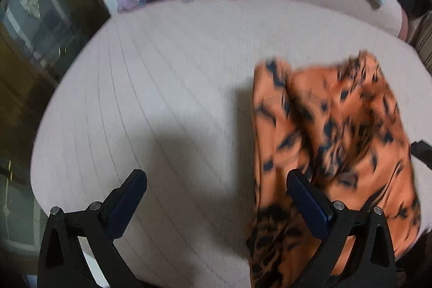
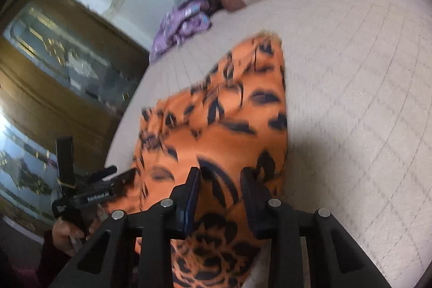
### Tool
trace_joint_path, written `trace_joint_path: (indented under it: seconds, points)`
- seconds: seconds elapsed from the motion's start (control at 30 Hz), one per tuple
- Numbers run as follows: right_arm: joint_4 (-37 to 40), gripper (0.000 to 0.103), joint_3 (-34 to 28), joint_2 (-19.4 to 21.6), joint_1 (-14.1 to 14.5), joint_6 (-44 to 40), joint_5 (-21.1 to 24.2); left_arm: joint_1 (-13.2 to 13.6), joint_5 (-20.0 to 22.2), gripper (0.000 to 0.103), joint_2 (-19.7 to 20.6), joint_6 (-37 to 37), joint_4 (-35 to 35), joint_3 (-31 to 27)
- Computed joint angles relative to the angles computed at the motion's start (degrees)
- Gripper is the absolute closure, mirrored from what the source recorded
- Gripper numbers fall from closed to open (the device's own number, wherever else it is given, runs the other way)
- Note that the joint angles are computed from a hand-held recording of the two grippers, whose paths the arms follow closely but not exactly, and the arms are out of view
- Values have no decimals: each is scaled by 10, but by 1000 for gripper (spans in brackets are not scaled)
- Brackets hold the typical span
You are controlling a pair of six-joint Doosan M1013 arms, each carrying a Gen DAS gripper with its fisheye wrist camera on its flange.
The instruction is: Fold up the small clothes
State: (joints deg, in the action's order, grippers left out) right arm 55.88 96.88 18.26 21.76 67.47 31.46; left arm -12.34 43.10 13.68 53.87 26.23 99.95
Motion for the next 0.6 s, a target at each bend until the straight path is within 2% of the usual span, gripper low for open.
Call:
trace_joint_path:
  seconds: [0.07,0.13,0.17,0.27,0.3,0.33,0.47,0.6]
  points:
    - [75,70,-3,2,-5,-67,-17,2,-4,0,4,8,-1,-15]
    - [86,70,-16,10,-6,-81,-21,3,-11,0,11,20,-9,-26]
    - [61,70,-31,23,-5,-54,-13,1,-9,0,20,30,-12,-34]
    - [-40,69,-70,58,-2,59,42,-5,36,0,59,63,-21,-62]
    - [-60,71,-73,63,2,73,42,-6,54,0,72,72,-27,-69]
    - [-61,71,-68,58,5,66,25,-5,53,0,72,65,-31,-68]
    - [-30,67,-41,31,4,24,8,-2,32,0,40,51,-41,-46]
    - [4,68,-12,-4,9,-30,4,-13,3,0,-18,36,-29,10]
